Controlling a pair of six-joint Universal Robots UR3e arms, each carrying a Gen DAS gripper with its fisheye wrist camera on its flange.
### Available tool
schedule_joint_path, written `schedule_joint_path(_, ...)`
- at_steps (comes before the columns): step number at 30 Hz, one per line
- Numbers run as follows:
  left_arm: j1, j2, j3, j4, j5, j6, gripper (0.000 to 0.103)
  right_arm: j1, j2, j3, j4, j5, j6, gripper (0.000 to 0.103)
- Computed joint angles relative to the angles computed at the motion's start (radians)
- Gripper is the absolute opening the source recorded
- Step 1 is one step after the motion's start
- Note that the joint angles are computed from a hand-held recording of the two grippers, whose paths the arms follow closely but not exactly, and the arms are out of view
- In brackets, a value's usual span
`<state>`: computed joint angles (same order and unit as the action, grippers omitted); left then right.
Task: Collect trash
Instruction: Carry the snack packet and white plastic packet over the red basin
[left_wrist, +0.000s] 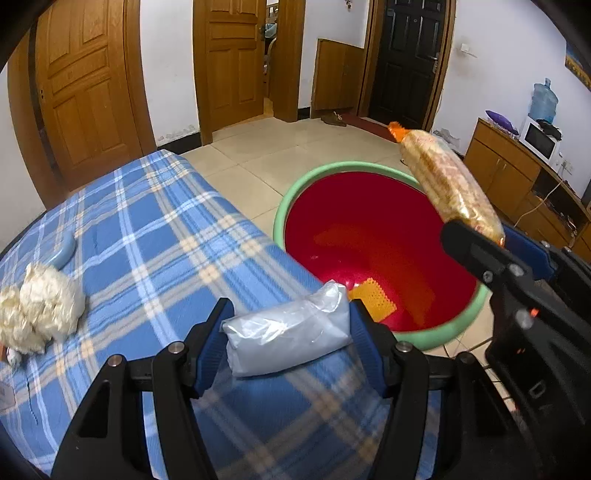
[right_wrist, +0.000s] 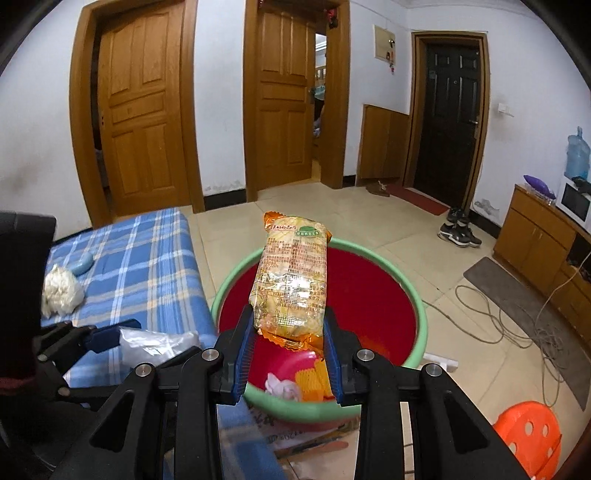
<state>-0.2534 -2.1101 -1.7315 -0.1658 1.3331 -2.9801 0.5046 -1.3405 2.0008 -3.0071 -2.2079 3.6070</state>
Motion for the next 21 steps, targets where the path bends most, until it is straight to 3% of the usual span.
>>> schedule_joint_path(8,-0.034,-0.107,0.184,-0.061,0.059,-0.001,0.064,-0.102,0.025,-0.018,-0.038,0.095,0.052,0.034)
schedule_joint_path(16,-0.056,-0.222,0.401,-0.163,0.077,-0.013,0.064,-0.106,0.1,-0.087,-0.063,0.03,0.05,0.034)
schedule_joint_path(21,-0.072,-0.292,0.54,-0.243,0.067,-0.015,0.064,-0.166,0.073,-0.05,-0.07,0.091,0.076,0.034)
